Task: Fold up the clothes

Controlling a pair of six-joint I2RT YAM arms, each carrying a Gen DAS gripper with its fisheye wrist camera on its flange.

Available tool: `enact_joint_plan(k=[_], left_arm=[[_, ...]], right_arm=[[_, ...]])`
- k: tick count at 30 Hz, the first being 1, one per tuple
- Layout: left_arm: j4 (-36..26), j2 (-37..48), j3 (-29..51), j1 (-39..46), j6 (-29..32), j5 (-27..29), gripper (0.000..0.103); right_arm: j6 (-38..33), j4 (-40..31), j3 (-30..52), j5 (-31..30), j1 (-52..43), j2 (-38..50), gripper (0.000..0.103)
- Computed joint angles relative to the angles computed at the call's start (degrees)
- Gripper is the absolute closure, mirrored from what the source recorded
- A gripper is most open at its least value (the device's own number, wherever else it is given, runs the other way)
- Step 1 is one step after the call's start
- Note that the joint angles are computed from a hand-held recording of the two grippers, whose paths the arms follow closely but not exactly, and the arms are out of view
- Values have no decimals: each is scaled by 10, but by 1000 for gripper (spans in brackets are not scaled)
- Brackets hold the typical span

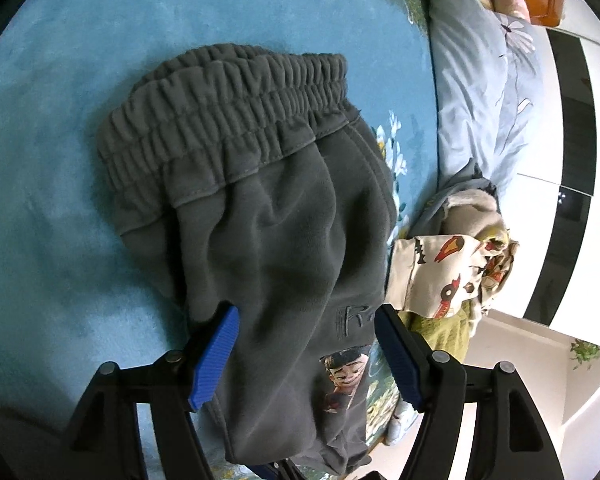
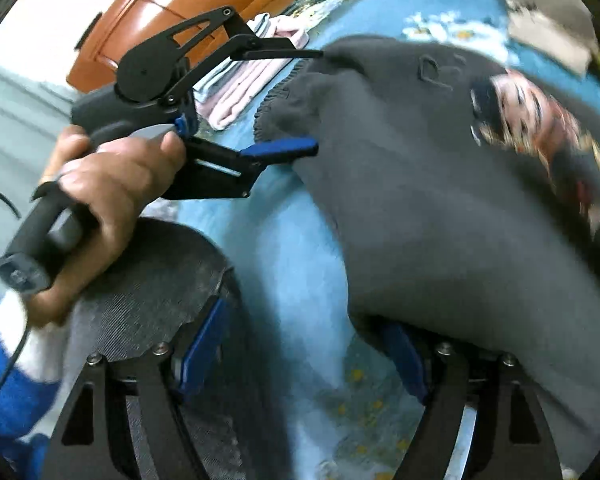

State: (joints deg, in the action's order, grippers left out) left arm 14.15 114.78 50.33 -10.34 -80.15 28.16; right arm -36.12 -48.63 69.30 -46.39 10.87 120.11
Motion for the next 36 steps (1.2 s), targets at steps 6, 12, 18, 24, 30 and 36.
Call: enact_joint_plan(k=[6, 12, 18, 24, 30, 36], left_arm=[[-21, -18, 1, -5, 32, -9, 29], [-60, -14, 47, -29, 139, 21, 29], [-328, 61, 218, -83, 268, -40, 29], [-428, 103, 292, -113, 305, -89, 27], [-420, 96, 275, -114, 291, -91, 24], [-353, 61, 201, -92, 243, -58, 24]], right_arm=[[15, -35, 35, -15, 1, 36, 24], [-55, -128, 38, -2, -43, 31, 24], [-2, -71, -5, 71, -222, -62, 24], [175, 26, 88, 134, -465, -43, 24], [364, -1, 286, 92, -573, 104, 24], [421, -14, 324, 44, -555, 165, 24]])
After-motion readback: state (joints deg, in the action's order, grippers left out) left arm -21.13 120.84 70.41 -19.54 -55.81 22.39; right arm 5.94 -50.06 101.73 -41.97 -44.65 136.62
